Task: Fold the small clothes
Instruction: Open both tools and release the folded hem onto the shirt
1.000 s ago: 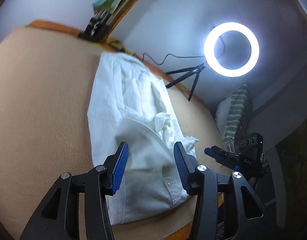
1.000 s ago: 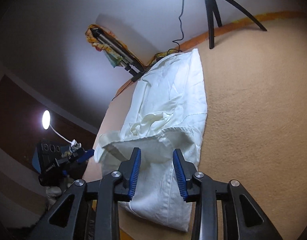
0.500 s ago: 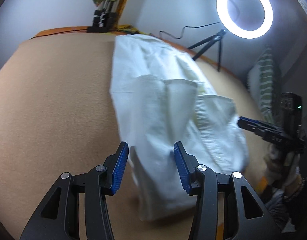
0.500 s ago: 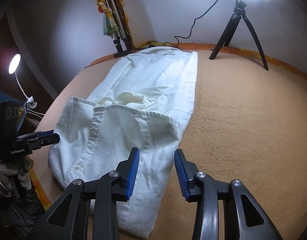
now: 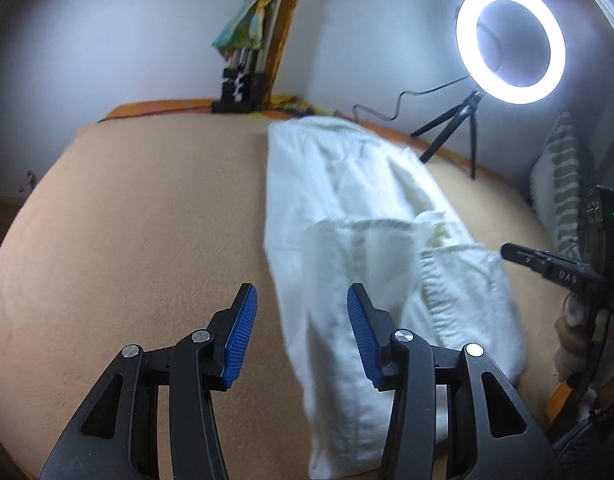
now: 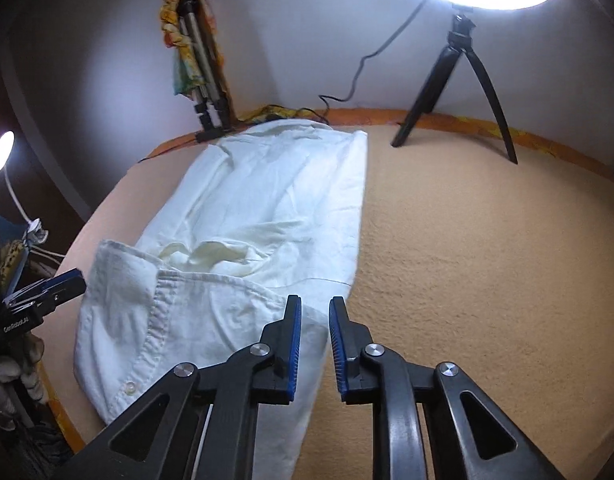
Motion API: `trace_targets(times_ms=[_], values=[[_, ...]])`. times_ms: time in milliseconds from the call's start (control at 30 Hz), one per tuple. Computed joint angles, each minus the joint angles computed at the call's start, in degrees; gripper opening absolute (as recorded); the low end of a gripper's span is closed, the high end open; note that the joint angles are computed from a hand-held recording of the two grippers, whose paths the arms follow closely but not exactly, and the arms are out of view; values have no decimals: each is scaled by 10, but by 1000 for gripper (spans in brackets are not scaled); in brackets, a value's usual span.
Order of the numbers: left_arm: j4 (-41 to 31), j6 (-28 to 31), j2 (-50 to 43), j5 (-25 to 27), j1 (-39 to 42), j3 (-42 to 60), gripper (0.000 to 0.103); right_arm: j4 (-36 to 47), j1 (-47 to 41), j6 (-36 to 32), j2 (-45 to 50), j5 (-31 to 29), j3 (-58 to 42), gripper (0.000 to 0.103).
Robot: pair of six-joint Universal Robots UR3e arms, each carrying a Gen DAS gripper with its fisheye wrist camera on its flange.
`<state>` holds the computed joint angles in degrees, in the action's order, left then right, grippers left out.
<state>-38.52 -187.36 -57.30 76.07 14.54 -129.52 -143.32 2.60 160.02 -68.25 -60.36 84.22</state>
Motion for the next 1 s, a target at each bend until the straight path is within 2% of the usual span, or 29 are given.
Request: trace_targets(times_ms=[33, 200, 267, 367, 400, 500, 567, 667, 733, 867, 1000], values=[[7, 3, 2, -12, -1, -2, 45, -13, 0, -12, -12, 14, 16, 17], [47, 18, -63, 4, -54, 20, 45, -4, 23, -76, -28, 54, 40, 19], [55, 14, -96, 24, -63, 30, 45, -22, 46, -82, -14, 17, 36, 19], [68, 5, -150, 83, -80, 46, 46, -12, 61, -62, 27, -34, -1, 19], [75, 5, -169, 99, -81, 50, 49, -12, 63, -54, 39, -47, -12, 18], [92, 10, -200, 109, -77, 44, 54, -3, 61, -35, 62, -74, -36, 18], [93, 9, -201, 117, -83, 47, 54, 15, 54, -34, 68, -64, -50, 18], [78, 6, -174, 108, -71, 52, 53, 21, 48, -33, 59, -64, -54, 19], [68, 7, -148, 88, -50, 52, 53, 19, 33, -30, 41, -42, -45, 25], [38, 30, -136, 31, 5, 76, 53, 32, 8, -24, 30, 2, -69, 34], [41, 55, -152, -29, 49, 94, 51, 32, 1, -30, 55, 13, -116, 40]])
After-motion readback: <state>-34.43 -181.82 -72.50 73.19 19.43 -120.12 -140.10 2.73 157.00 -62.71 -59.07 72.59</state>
